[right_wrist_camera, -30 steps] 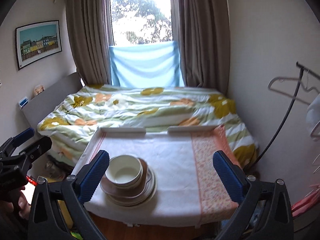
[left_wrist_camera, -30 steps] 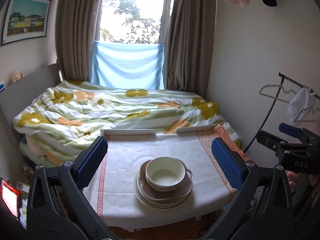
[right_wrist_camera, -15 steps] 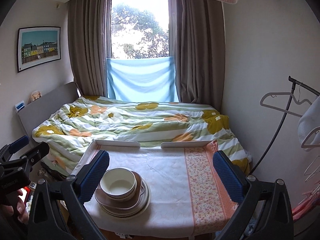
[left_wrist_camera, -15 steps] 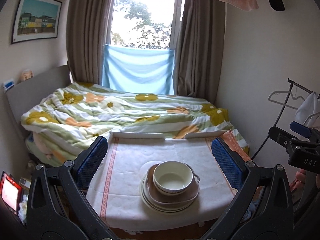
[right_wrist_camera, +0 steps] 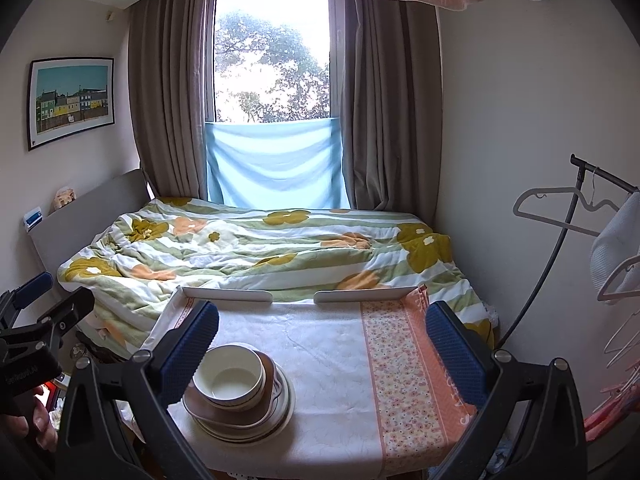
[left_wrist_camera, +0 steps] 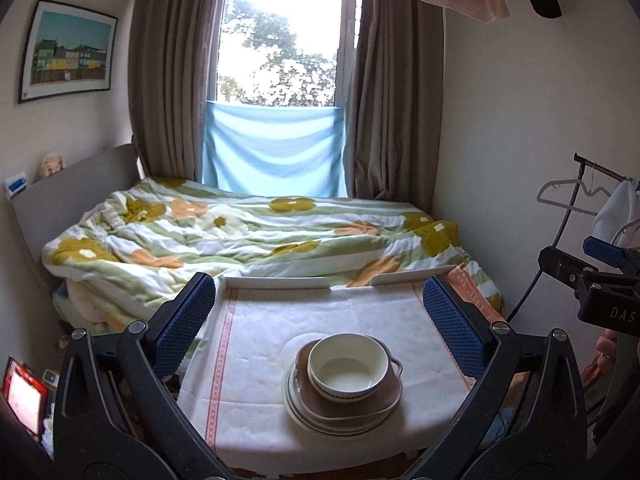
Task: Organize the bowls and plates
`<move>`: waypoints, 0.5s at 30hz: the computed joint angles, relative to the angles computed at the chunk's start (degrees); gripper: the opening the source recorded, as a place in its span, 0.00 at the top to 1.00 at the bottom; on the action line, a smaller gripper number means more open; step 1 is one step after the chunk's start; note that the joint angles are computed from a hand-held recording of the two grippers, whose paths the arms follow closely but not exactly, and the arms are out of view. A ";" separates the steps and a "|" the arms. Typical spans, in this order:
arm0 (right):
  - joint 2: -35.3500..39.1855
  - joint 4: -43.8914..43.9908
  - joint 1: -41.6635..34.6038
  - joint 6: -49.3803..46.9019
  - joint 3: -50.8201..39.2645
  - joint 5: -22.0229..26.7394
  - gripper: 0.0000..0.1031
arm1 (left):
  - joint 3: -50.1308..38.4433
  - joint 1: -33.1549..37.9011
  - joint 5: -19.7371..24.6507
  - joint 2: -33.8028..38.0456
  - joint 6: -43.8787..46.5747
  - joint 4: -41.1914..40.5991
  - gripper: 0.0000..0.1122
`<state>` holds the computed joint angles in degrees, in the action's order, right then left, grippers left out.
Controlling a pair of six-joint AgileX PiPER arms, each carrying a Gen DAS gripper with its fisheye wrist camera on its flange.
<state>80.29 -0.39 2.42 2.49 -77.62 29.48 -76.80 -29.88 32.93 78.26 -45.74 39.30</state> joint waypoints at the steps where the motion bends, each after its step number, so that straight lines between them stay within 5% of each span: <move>1: 0.26 -0.26 0.06 0.21 -0.27 -0.01 0.00 | 0.06 0.02 -0.21 0.00 0.12 -0.03 0.08; 15: 0.26 -1.22 0.16 1.59 -0.45 0.00 0.00 | -0.25 0.37 -0.63 0.13 1.69 -0.81 0.08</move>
<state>80.55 -1.61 2.57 4.08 -78.07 29.48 -77.05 -29.51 32.30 78.39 -44.05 38.49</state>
